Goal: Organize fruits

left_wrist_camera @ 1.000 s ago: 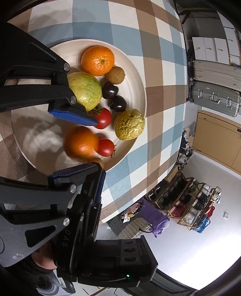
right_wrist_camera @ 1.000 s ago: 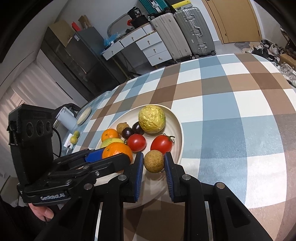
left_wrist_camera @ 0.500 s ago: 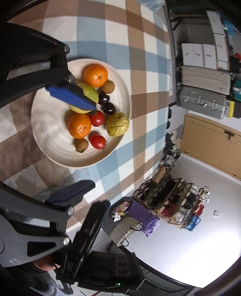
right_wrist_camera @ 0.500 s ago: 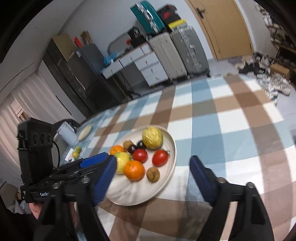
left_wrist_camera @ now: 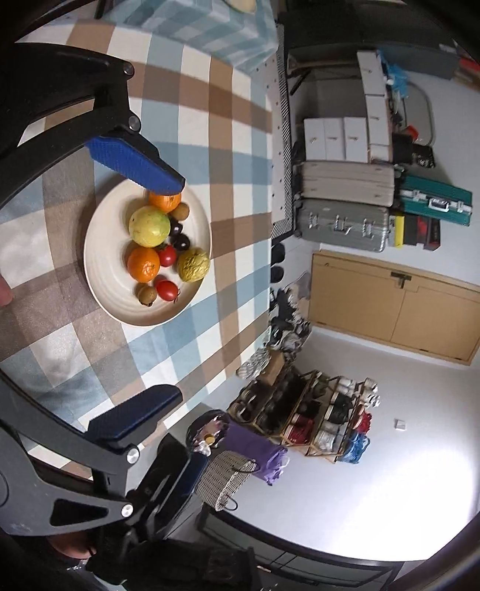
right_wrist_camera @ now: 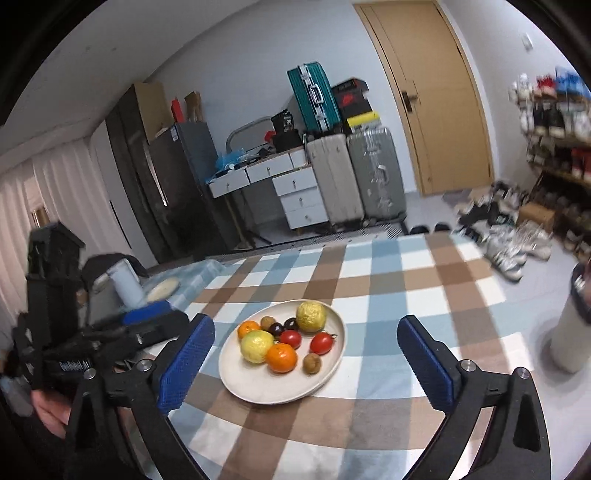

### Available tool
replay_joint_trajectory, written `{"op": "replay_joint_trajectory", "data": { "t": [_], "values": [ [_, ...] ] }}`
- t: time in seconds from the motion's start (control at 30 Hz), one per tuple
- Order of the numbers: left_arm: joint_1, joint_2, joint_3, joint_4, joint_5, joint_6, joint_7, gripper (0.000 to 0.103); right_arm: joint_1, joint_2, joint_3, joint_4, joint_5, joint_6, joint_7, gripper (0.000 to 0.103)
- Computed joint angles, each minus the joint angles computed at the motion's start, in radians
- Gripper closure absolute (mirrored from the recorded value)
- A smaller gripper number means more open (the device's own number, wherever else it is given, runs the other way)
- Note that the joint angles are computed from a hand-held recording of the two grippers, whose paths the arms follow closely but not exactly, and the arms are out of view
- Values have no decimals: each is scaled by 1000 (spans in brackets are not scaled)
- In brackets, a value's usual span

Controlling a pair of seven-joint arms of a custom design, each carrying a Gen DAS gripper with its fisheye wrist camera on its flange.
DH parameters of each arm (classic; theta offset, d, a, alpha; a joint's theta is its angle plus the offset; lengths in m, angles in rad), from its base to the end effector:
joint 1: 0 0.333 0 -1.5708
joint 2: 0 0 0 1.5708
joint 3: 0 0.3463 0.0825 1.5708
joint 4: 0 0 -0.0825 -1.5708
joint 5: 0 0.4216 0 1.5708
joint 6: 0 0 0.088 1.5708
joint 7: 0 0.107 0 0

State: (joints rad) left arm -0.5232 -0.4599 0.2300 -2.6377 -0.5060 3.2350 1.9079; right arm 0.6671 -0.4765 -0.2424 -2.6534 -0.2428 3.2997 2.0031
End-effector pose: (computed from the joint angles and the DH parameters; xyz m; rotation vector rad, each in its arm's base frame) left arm 0.4433 -0.0761 0.5108 -1.6310 1.7423 -1.1937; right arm 0.3976 0.1958 0.5329 -1.5995 1.2898 -0.4321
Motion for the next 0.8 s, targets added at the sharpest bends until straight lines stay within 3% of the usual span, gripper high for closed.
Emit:
{"op": "replay_joint_trajectory", "data": {
  "t": [0.13,0.23,0.3,0.5,0.57,0.73,0.8],
  "values": [
    [158,-47,-156,-45,18,33,-63,1,-117,-51,123,-35,-7,31,14,1],
    [123,-98,-125,-92,51,86,-82,1,-246,-77,253,-64,3,107,48,0],
    [138,-116,-138,-119,69,124,-107,1,-313,-92,319,-80,5,152,59,0],
    [291,-116,-283,-199,83,276,-173,1,-520,-94,557,-127,100,336,19,0],
    [307,-109,-283,-216,102,301,-201,1,-579,-93,644,-140,175,389,-31,0],
    [379,-84,-323,-242,132,324,-250,1,-600,-68,717,-148,288,432,-137,0],
    [381,-78,-314,-252,160,328,-261,1,-593,-57,726,-149,327,430,-165,0]
  ]
}}
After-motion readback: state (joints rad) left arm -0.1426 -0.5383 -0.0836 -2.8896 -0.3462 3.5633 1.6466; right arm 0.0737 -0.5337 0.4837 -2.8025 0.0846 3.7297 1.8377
